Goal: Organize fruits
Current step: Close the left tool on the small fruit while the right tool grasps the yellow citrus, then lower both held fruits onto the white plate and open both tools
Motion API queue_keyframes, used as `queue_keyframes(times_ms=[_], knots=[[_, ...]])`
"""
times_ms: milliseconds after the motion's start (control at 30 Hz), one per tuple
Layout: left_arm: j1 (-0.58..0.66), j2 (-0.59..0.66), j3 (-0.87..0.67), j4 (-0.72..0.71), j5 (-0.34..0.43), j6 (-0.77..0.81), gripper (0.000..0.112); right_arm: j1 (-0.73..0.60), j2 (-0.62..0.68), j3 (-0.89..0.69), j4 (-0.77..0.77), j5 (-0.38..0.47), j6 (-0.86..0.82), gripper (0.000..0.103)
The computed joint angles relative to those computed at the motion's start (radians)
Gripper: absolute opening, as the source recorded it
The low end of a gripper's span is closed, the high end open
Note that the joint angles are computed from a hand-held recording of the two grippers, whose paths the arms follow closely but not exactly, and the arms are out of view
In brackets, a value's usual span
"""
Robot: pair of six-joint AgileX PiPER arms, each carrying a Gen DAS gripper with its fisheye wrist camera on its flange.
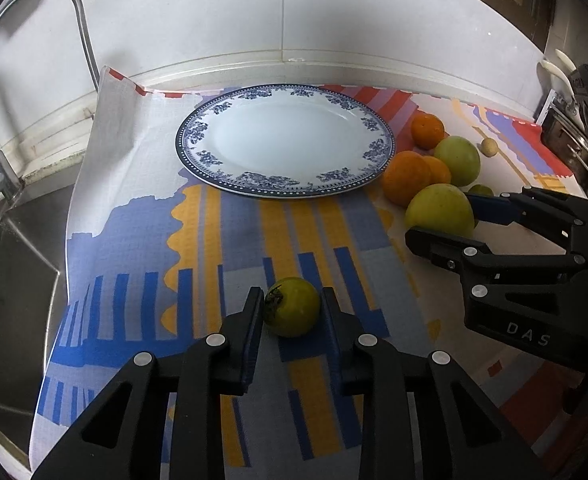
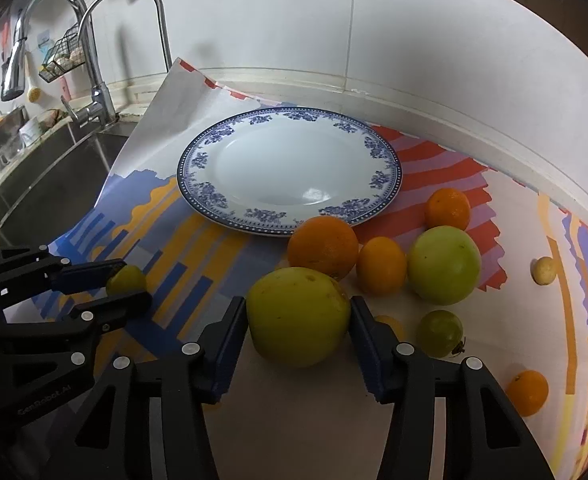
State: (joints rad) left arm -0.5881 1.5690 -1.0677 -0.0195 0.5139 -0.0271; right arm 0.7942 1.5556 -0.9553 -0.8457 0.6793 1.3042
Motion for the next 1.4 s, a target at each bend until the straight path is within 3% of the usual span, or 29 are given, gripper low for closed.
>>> queue_keyframes(times_ms=[600,833,933,1133,1267,1400], knots=[[0.008,-0.074,-0.043,-0.025,-0.003,-0.014,0.028,0.042,-0.088,-0.012,-0.013,0.029,0.021,0.051],[0.003,-0.063,-0.119,0.055,-0.023,-0.083,0.028,0.015,-0.114,-0.065,-0.043,0.044,-0.004,0.051],[0.007,-0.031,-0.175,0.096,-0.033,-0.115,0.028,-0.025,-0.102,-0.106,-0.031,0.032,-0.051,0.051],[0.046,0.079,-0.341,0.043,-0.015,-0.052,0.028,-0.138,-0.039,-0.224,0.056,-0.018,-0.215,0.051],[0.074,0.179,-0.469,-0.013,0.011,0.007,0.028,-0.233,0.036,-0.339,0.204,-0.060,-0.407,0.051],[0.105,0.311,-0.641,-0.086,0.092,0.056,0.028,-0.300,0.118,-0.445,0.309,-0.067,-0.533,0.051]])
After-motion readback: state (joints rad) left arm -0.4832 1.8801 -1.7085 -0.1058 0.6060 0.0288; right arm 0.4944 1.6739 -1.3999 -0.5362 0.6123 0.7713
